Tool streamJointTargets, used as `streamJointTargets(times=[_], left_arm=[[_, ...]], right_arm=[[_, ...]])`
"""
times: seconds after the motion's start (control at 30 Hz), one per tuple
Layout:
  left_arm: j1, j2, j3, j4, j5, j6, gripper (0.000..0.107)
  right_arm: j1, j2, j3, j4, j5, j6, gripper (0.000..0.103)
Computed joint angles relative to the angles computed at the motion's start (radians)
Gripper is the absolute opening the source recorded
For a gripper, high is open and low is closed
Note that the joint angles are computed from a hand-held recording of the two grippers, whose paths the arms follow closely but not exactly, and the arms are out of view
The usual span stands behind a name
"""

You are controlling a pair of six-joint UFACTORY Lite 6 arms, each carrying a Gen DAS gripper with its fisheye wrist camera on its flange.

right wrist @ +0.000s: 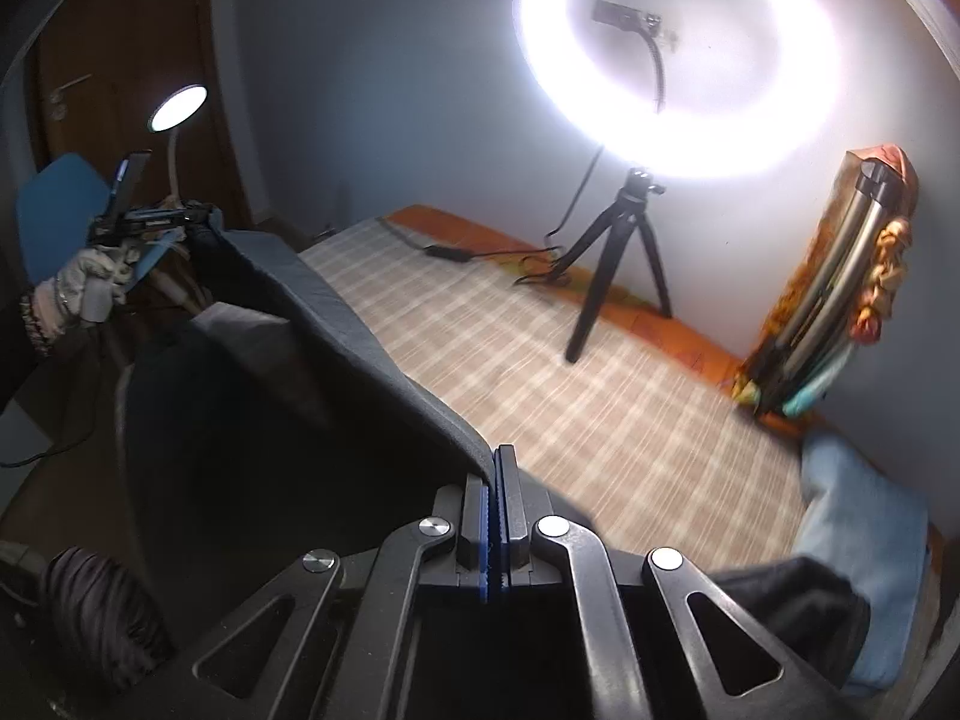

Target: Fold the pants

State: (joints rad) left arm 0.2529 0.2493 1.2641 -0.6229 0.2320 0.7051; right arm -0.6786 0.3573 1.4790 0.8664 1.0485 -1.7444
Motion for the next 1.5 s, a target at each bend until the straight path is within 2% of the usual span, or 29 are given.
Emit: streamJointTargets(times=[0.07, 0.13, 0.27, 0.33, 0.47, 0.6, 0.67, 0.73, 0.8, 0.87, 0.97, 1.07, 1.13, 1.2, 1.27, 1.33, 1.37, 1.4, 1.5], left_arm=[[0.010, -0.102, -0.160, -0.174, -0.044, 0.209, 0.022], [0.025, -0.170, -0.278, -0.364, -0.047, 0.419, 0.022], [0.119, -0.330, -0.526, -0.722, 0.024, 0.837, 0.023], [0.175, -0.403, -0.646, -0.831, 0.067, 0.983, 0.023], [0.275, -0.535, -0.820, -0.836, 0.142, 1.059, 0.026], [0.369, -0.623, -0.932, -0.697, 0.187, 1.010, 0.031], [0.465, -0.672, -0.970, -0.611, 0.268, 0.979, 0.033], [0.566, -0.706, -0.982, -0.527, 0.360, 0.937, 0.046], [0.669, -0.705, -0.971, -0.490, 0.470, 0.934, 0.046], [0.724, -0.687, -0.946, -0.471, 0.540, 0.904, 0.046], [0.717, -0.600, -0.862, -0.498, 0.581, 0.825, 0.047], [0.612, -0.492, -0.780, -0.515, 0.515, 0.742, 0.054], [0.488, -0.448, -0.761, -0.502, 0.363, 0.670, 0.054], [0.413, -0.417, -0.767, -0.486, 0.281, 0.610, 0.054], [0.361, -0.408, -0.793, -0.485, 0.223, 0.581, 0.049], [0.295, -0.433, -0.846, -0.507, 0.150, 0.585, 0.032], [0.263, -0.462, -0.873, -0.519, 0.104, 0.589, 0.030], [0.233, -0.490, -0.893, -0.500, 0.068, 0.569, 0.023], [0.194, -0.543, -0.910, -0.363, 0.031, 0.411, 0.020]], right_arm=[[-0.052, -0.077, -0.095, -0.009, 0.041, -0.045, 0.000], [-0.097, -0.131, -0.166, -0.022, 0.072, -0.082, 0.000], [-0.187, -0.230, -0.324, -0.067, 0.098, -0.170, 0.000], [-0.220, -0.279, -0.413, -0.092, 0.078, -0.230, 0.000], [-0.268, -0.331, -0.533, -0.121, 0.049, -0.310, 0.000], [-0.300, -0.352, -0.607, -0.132, 0.009, -0.374, 0.000], [-0.308, -0.342, -0.615, -0.135, -0.004, -0.381, 0.000], [-0.318, -0.345, -0.632, -0.141, -0.021, -0.399, 0.000], [-0.325, -0.347, -0.650, -0.151, -0.033, -0.412, 0.000], [-0.334, -0.357, -0.670, -0.154, -0.043, -0.429, 0.000], [-0.332, -0.351, -0.673, -0.151, -0.049, -0.425, 0.000], [-0.340, -0.352, -0.676, -0.143, -0.044, -0.431, 0.000], [-0.342, -0.360, -0.681, -0.139, -0.043, -0.437, 0.000], [-0.347, -0.368, -0.687, -0.139, -0.045, -0.440, 0.000], [-0.354, -0.367, -0.687, -0.143, -0.045, -0.439, 0.000], [-0.359, -0.361, -0.688, -0.146, -0.053, -0.442, 0.000], [-0.357, -0.360, -0.690, -0.145, -0.062, -0.444, 0.000], [-0.354, -0.357, -0.691, -0.144, -0.073, -0.446, 0.000], [-0.342, -0.350, -0.686, -0.138, -0.083, -0.435, 0.000]])
